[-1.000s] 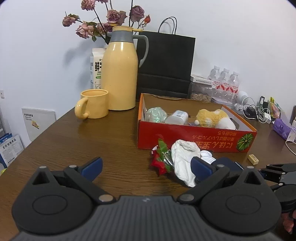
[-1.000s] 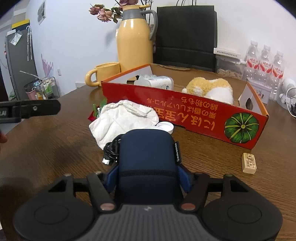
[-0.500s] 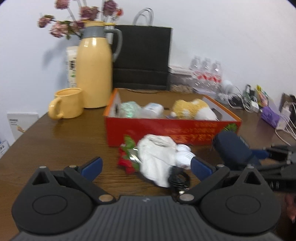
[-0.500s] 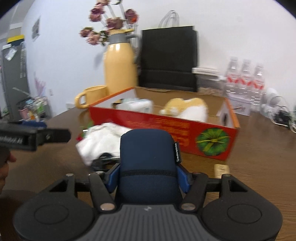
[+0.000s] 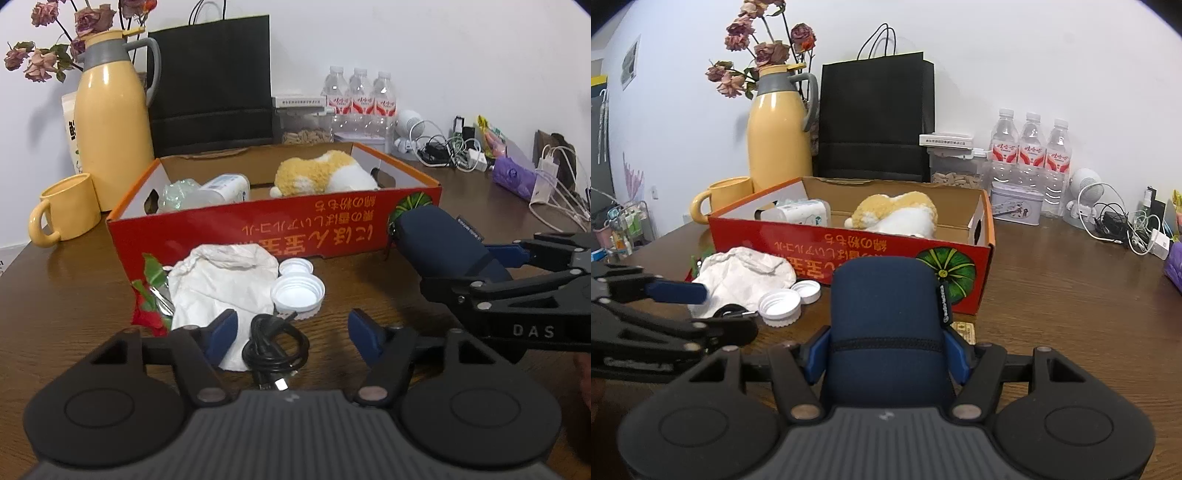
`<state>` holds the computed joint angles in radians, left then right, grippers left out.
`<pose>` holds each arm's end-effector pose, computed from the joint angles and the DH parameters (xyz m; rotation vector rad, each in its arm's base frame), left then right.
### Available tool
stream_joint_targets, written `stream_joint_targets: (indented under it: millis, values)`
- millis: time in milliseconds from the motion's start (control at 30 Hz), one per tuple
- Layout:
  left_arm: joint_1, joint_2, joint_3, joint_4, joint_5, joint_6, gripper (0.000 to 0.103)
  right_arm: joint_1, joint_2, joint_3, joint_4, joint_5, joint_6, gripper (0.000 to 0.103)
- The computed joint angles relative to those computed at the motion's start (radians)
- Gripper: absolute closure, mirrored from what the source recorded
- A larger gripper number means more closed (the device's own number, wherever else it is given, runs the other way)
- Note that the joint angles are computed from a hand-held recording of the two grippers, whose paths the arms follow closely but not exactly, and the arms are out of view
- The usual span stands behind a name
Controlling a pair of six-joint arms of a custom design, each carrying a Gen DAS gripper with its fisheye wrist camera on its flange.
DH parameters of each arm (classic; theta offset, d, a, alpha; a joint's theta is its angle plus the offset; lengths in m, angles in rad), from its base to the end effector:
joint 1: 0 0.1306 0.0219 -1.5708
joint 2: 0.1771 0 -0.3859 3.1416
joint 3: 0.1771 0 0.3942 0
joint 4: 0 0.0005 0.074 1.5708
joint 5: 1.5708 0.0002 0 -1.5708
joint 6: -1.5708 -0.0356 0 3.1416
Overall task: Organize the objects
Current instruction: 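Grasp the black charging cable with the left gripper while the right grasps the navy pouch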
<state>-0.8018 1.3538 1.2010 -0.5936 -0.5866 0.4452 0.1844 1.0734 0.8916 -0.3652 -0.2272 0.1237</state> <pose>0.3421 -0.3259 0.3857 0.1021 2.1695 -0.0218 0.3730 0.0772 0.3689 -0.4574 2.0643 0.2766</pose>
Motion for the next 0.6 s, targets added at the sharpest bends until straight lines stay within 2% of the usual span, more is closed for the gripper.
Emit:
stream_joint_targets:
  millis: [67,200,300,600]
  values:
    - [0.004,0.006,0.004,-0.013,0.011,0.004,0.048,0.003,-0.001,-0.002,0.002,0.001,0.001,0.041]
    - [0.000,0.015,0.006,-0.027,0.005,0.017,0.052,0.009,0.000,-0.006,0.002,0.003,0.009,0.041]
    - [-0.003,0.022,0.012,-0.038,-0.008,0.015,0.063,0.013,0.000,-0.009,0.003,0.004,0.016,0.041]
    - [-0.004,0.002,-0.006,0.000,0.001,0.013,0.065,0.023,-0.005,-0.016,0.013,0.016,0.024,0.041]
